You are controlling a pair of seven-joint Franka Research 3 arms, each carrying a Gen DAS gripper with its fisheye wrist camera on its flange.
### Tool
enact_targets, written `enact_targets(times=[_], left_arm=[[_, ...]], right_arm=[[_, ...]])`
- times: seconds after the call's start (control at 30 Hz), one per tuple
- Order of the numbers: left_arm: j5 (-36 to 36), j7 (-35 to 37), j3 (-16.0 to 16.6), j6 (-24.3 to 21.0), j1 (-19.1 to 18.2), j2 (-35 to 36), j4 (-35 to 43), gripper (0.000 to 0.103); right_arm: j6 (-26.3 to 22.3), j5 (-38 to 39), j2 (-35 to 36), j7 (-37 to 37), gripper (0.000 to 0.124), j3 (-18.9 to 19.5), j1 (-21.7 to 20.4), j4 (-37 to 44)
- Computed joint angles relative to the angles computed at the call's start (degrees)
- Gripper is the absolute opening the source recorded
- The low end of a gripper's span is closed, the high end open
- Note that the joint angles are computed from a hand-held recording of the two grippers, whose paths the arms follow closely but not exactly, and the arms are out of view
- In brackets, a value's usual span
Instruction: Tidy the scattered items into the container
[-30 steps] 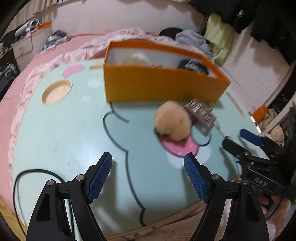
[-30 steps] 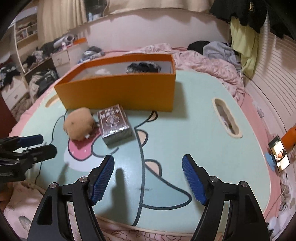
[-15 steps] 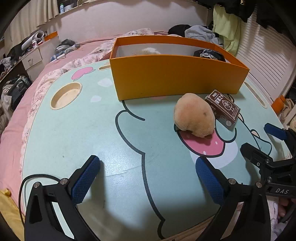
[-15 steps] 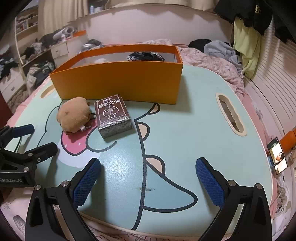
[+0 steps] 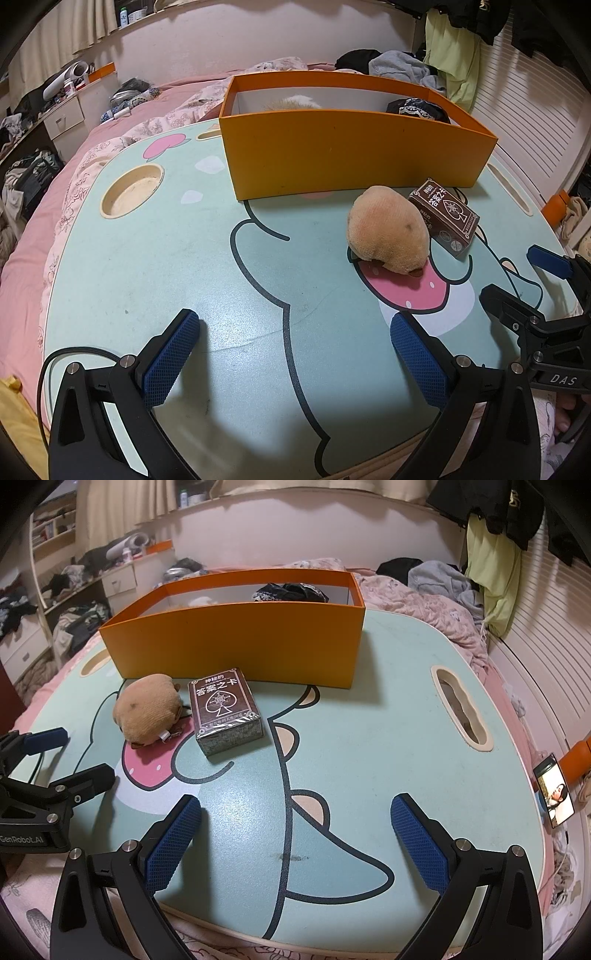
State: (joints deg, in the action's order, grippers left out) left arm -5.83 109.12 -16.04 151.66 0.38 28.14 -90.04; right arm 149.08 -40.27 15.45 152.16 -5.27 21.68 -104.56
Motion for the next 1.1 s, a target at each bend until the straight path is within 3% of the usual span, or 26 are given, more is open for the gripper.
enact_targets(times=[0.67, 1.1], left_arm=[[0.0, 0.0, -0.1, 0.2, 0.1, 0.0, -0.1, 0.103], [-0.9, 0.8, -0.3, 0.5, 0.6, -0.4, -0.6, 0.103]], right_arm=[[0.1, 0.3, 0.3, -0.5, 0.103, -0.1, 0.0, 0.6], [0.5, 5.6, 5.5, -10.5, 0.088, -0.9, -0.2, 9.4]])
